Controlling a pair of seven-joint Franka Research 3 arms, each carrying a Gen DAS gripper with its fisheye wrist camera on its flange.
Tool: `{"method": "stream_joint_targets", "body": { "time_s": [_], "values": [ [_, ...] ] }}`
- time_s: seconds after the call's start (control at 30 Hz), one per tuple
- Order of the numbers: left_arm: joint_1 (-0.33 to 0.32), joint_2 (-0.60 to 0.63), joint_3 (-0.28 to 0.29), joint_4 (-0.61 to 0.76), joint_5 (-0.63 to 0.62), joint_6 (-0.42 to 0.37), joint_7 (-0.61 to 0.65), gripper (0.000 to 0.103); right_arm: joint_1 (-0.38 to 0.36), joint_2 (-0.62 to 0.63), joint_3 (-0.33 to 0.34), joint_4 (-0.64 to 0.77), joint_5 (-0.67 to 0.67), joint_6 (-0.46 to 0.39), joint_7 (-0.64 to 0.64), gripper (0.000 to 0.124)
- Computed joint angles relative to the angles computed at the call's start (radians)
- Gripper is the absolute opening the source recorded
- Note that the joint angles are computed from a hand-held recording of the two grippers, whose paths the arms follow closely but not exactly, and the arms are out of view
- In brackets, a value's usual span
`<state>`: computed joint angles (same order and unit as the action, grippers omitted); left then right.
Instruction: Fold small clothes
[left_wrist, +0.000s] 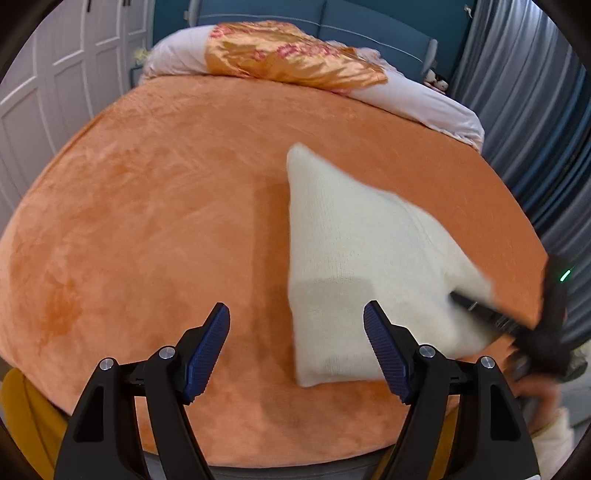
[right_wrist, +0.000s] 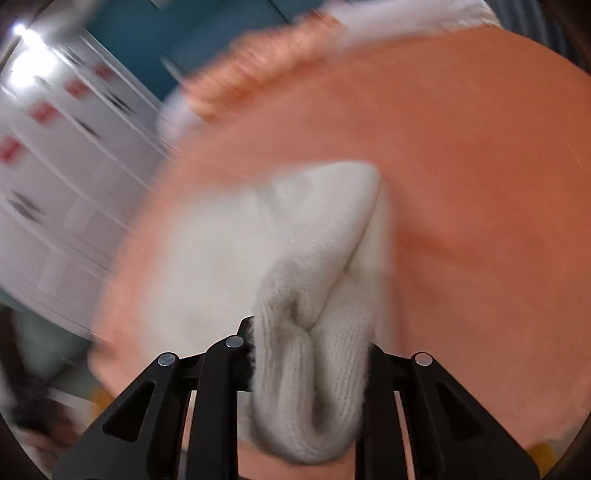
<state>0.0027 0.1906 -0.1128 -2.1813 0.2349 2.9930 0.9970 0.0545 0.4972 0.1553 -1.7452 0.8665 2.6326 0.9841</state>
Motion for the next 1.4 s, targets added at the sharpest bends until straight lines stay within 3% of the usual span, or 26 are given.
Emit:
{"method": "stream_joint_targets", "body": {
  "time_s": [0.07,0.17,0.27,0.37,0.6,0.7,0.8,0.87,1.03,1.17,1.2,1.27,1.3,1.37,1.4],
  "values": [
    [-0.003,0.032,-0.019,0.036,-0.006,-0.021,0.031,0.073,-0.041,-0.006,0.034,-0.011,0.092,-0.026,-0.037,0.020],
    [-0.062,0.089,0.016,0.106,0.071,-0.072,-0.014,0.073,-0.021,0.001,0.014,0.007,0.085,-0.036,-0.007,0.023],
    [-0.116,0.158,0.057,0.190,0.161,-0.172,-0.072,0.074,-0.031,-0.026,0.010,-0.012,0.113,-0.048,0.008,0.025],
    [-0.118,0.181,0.055,0.201,0.189,-0.186,-0.099,0.075,0.004,-0.091,-0.015,-0.085,0.100,0.039,0.029,0.033],
    [-0.123,0.201,0.056,0.217,0.256,-0.227,-0.111,0.076,0.067,-0.213,-0.024,-0.233,0.029,0.262,-0.026,0.030],
    [-0.101,0.209,0.040,0.214,0.229,-0.221,-0.087,0.077,0.038,-0.213,-0.001,-0.220,0.090,0.221,-0.102,0.028],
    [-0.095,0.211,0.039,0.207,0.215,-0.206,-0.085,0.077,0.088,-0.163,-0.062,-0.207,-0.070,0.201,0.005,0.017],
    [-0.113,0.209,0.052,0.209,0.239,-0.215,-0.101,0.077,0.156,-0.115,-0.142,-0.197,-0.276,0.186,0.156,0.015],
    [-0.139,0.205,0.068,0.220,0.288,-0.244,-0.142,0.077,0.176,-0.137,-0.151,-0.210,-0.426,0.228,0.286,0.014],
    [-0.132,0.207,0.058,0.228,0.284,-0.258,-0.148,0.077,0.135,-0.178,-0.079,-0.228,-0.409,0.297,0.243,0.014],
    [-0.130,0.206,0.057,0.227,0.287,-0.258,-0.148,0.077,0.133,-0.172,-0.072,-0.216,-0.412,0.291,0.235,0.014],
    [-0.131,0.207,0.058,0.229,0.293,-0.262,-0.151,0.077,0.176,-0.145,-0.119,-0.192,-0.487,0.265,0.297,0.014],
    [-0.131,0.206,0.058,0.229,0.295,-0.264,-0.154,0.077,0.198,-0.099,-0.149,-0.147,-0.538,0.202,0.344,0.014],
    [-0.128,0.206,0.053,0.228,0.292,-0.264,-0.149,0.077,0.180,-0.043,-0.136,-0.101,-0.547,0.135,0.357,0.011],
    [-0.124,0.206,0.049,0.229,0.287,-0.267,-0.142,0.077,0.175,-0.036,-0.129,-0.105,-0.545,0.155,0.358,0.011]
  ]
}}
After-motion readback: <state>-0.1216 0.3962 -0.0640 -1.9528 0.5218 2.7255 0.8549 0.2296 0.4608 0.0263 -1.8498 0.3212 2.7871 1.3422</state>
